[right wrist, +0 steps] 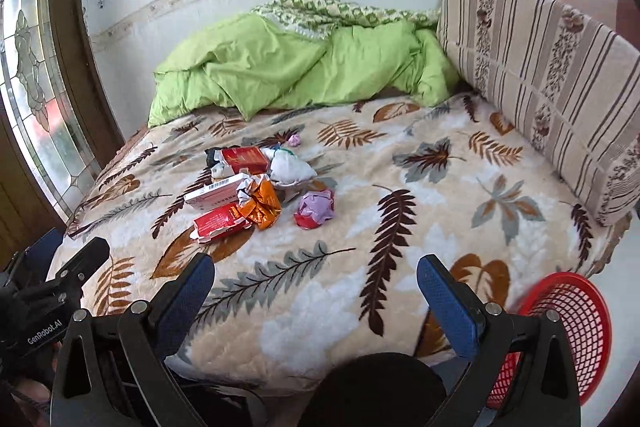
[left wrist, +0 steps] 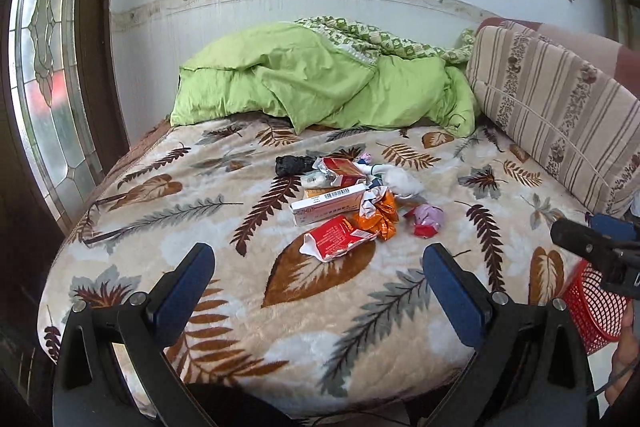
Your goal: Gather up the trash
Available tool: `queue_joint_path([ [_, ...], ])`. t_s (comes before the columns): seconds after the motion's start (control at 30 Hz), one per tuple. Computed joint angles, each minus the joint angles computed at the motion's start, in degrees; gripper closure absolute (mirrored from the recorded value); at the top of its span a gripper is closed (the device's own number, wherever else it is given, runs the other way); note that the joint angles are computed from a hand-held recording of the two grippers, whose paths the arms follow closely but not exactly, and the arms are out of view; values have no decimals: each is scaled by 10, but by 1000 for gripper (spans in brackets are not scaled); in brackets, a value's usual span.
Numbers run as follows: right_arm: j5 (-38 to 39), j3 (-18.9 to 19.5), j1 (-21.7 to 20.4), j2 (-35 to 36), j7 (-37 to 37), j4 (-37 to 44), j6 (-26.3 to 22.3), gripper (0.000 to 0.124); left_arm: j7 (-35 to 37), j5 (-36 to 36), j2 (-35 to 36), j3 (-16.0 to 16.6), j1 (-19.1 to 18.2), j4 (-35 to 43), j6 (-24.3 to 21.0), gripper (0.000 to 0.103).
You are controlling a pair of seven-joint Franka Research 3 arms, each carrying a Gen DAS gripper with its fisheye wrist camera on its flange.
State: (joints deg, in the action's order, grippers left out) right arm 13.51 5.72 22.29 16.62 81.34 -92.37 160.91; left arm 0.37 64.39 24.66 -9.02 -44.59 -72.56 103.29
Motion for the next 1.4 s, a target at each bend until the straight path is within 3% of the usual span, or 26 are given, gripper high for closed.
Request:
queue_joint_path([
  [0.3, 45, 15, -13, -27, -25, -34, 31, 22, 15, -3, 6, 1, -9, 20, -25, 0],
  [1.4, 49, 12, -7, -24, -24, -26, -6, 25, 33, -62, 23, 6, 0, 40, -30, 0],
])
